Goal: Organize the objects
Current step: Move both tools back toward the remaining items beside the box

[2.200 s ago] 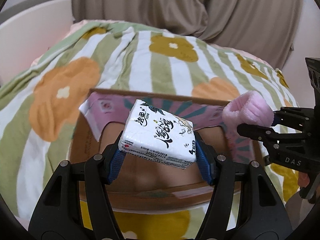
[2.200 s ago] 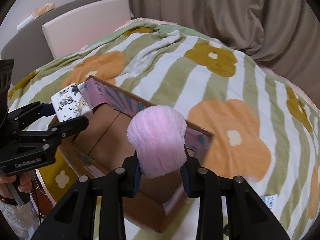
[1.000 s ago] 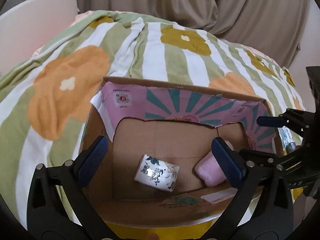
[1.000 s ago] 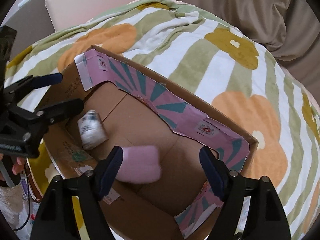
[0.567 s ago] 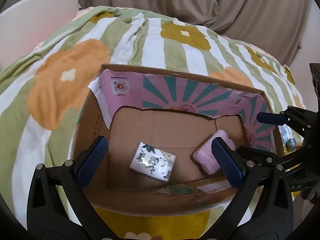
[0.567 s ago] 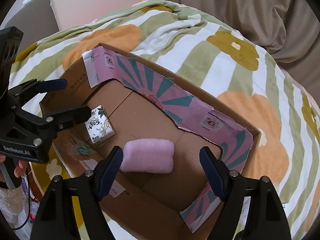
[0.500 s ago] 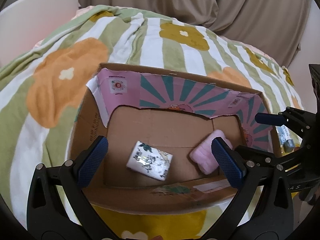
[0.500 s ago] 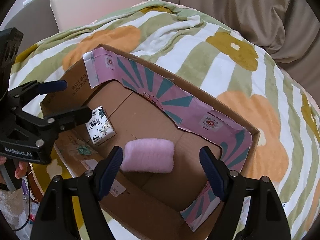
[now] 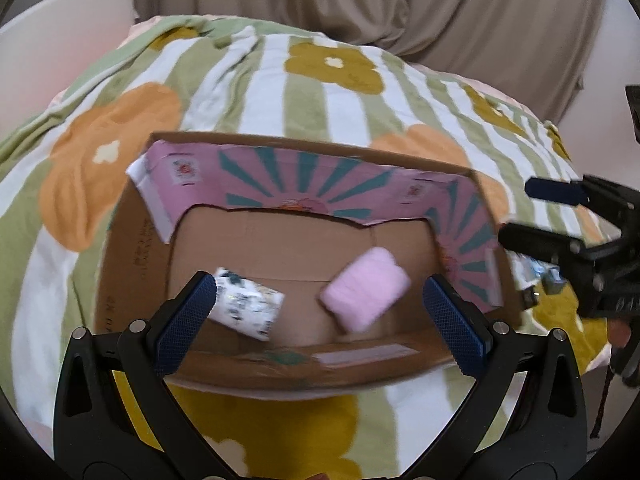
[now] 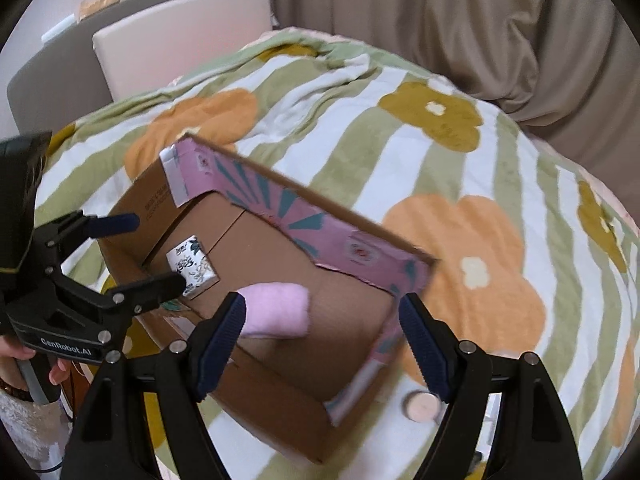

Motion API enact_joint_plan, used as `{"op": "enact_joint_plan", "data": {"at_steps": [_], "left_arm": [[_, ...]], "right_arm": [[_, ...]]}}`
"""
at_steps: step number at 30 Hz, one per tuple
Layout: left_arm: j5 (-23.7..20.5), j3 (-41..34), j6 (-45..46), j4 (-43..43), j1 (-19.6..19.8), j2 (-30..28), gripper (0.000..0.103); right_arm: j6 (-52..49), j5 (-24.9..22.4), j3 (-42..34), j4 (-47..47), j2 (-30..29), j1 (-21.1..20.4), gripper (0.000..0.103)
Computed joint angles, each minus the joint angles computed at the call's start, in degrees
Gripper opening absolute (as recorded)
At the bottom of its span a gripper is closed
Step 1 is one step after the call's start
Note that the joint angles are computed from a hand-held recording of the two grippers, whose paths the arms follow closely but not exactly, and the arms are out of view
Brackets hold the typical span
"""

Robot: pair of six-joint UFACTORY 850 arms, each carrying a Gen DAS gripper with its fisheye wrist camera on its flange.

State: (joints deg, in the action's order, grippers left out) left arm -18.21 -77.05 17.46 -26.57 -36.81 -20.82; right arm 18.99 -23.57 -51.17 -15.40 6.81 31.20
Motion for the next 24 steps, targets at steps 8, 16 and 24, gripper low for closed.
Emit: {"op": "enact_joint_plan", "data": {"at_steps": [8,16,24], "left_arm": [[0.00,-1.08,-1.73,2.83,-6.24,2.17,0.102],[-0.78,-4.12,-9.28,12.60,-13.03,2.09,0.102],[-4.02,-8.83,-17.24,22.25,-19.34,-1.74,0.102]], "right_arm": [[-4.72,-2.56,3.40,3.74,8.56,-5.27,0.078],[-10.89,-3.95,7.19,6.65,17.20,-12.18,0.100],[-23.39,-5.50,10.31,13.07,22.40,-20.74,0.102]]}}
